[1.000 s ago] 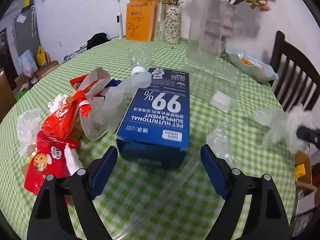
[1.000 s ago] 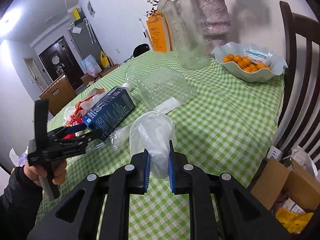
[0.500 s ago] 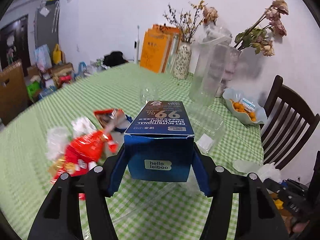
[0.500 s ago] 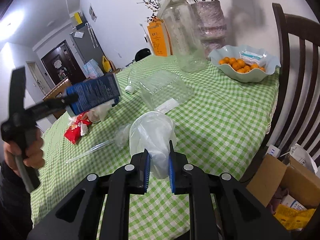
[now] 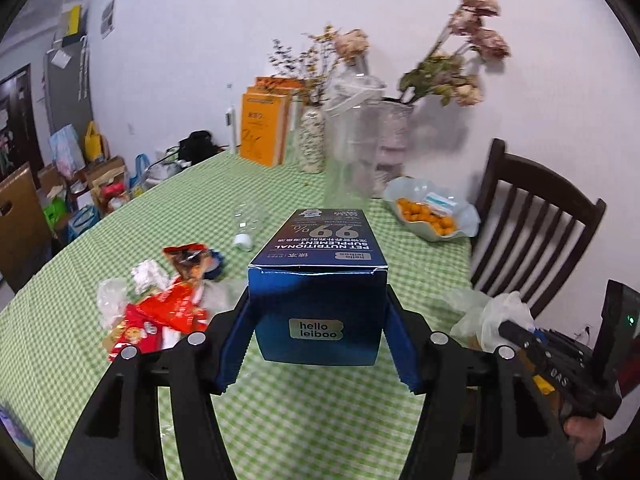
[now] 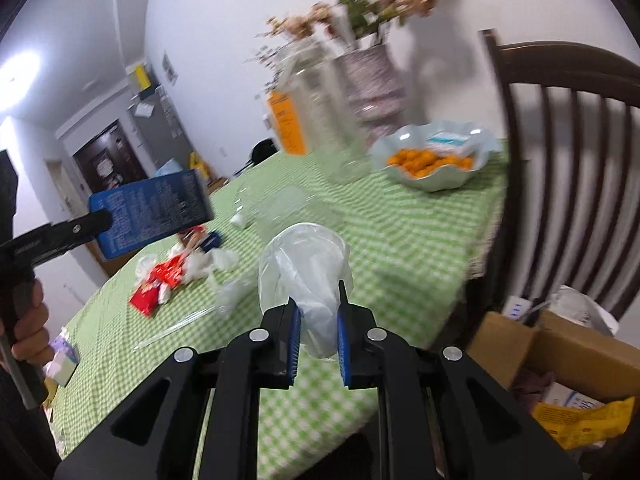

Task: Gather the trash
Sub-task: 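Carry the cup and blue box to the cardboard box and open both tools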

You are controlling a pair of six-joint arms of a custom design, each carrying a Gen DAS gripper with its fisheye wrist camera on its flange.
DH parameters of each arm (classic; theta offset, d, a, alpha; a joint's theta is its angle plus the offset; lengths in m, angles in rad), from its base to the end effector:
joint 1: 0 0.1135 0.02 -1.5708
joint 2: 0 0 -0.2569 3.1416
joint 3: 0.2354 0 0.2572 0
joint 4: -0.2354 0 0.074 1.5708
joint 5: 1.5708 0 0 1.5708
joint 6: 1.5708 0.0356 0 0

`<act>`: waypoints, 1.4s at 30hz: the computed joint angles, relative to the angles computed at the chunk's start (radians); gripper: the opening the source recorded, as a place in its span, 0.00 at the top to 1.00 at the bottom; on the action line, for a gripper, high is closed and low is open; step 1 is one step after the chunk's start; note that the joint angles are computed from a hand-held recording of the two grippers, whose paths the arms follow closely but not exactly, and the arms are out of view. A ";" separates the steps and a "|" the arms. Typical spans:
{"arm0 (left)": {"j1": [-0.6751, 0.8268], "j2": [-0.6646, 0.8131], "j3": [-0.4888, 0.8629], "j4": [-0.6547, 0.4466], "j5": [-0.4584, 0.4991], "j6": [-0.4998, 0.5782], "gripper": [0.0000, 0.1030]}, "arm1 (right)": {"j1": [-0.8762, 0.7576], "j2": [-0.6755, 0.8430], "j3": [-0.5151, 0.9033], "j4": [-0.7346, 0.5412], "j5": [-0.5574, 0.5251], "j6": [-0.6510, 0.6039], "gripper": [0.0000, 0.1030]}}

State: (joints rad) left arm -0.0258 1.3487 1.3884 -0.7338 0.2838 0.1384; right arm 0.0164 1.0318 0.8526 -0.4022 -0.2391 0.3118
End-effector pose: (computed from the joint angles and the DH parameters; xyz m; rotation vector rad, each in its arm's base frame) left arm 0.2937 -0.0176 0.3648 0.3332 2.2200 -0.2604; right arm 0.2355 0.0123 0.2888 0.1797 2.1597 0.4469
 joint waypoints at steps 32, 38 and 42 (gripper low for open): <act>-0.970 0.878 0.450 -0.248 -0.342 -0.096 0.41 | -1.280 0.335 -0.219 -0.170 -0.213 -0.737 0.84; -0.960 0.997 0.618 -0.326 -0.345 -0.128 0.29 | -1.266 0.385 -0.236 -0.126 -0.109 -0.710 0.42; -0.953 0.978 0.617 -0.307 -0.340 -0.119 0.27 | -1.295 0.353 -0.220 -0.138 -0.127 -0.712 0.42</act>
